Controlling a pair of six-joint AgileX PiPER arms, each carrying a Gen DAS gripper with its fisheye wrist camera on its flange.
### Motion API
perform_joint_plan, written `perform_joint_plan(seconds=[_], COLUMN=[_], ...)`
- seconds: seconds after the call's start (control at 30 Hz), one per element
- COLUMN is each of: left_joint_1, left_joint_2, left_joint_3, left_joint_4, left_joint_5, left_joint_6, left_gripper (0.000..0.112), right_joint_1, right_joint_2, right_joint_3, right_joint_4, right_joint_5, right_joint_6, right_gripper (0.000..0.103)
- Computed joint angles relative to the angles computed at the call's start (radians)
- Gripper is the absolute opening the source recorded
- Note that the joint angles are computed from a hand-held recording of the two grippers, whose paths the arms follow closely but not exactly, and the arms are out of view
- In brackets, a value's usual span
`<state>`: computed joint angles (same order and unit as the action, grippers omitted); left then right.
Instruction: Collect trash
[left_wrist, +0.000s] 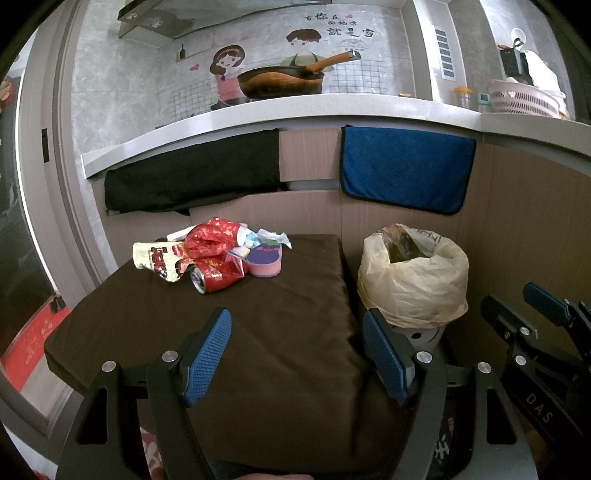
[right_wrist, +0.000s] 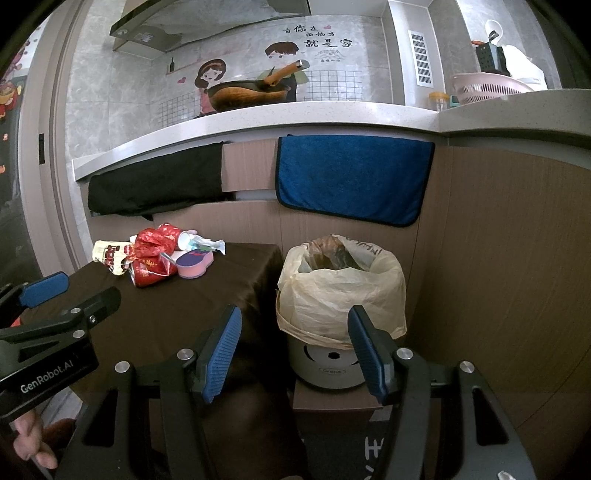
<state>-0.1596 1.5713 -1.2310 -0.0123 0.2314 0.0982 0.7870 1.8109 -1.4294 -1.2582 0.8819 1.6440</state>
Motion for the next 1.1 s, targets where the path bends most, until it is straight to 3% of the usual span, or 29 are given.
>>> perform_joint_plan(seconds=[0.5,0.67,0.73,0.83,0.9,1.03,1.1], left_joint_1=[0.002,0.012,0.026,0.086,0.130,0.225,0.295], left_joint_2=[0.000,0.015,0.048,0.112,0.158,0.286,0.371], left_joint_3=[0.005,0.005,-0.042,-0.142,-0.207,-0.376,-0.495], left_joint_4=[-0.015,-0.081,-0.078,-0.277,-0.316,-0.314,-0.425], left_joint_5=[-0.002,0.000,0.027,0.093,0.110,0.132,0.202], left_joint_6=[0.013,0.072,0.056,0.234,0.257,0.232,0.280], left_gripper=[0.074,0.074,0.074,0.074,0.074,0.069,0.069], right_joint_1=[0.000,-0.007,-0.022,-0.061,-0.096,-0.158,-0.180], right_joint_2=[0.001,0.004,0.011,0.040,0.066,0.173,0.247], right_joint_3=[-0.002,0.002,-0.005,-0.055,-0.107,-0.303,-0.435], right_joint_4=[0.004,0.004,0.008,0.034,0.071,0.211,0.292], right_joint_5=[0.001,-0.009,-0.025,-0.069,-0.120,-0.193,-0.206], right_joint_6=[-0.002,0.002,-0.006,-0.061,-0.120,-0.324,-0.441], right_gripper=[0.057,0.057,0.057,0.057,0.057,0.057,0.057])
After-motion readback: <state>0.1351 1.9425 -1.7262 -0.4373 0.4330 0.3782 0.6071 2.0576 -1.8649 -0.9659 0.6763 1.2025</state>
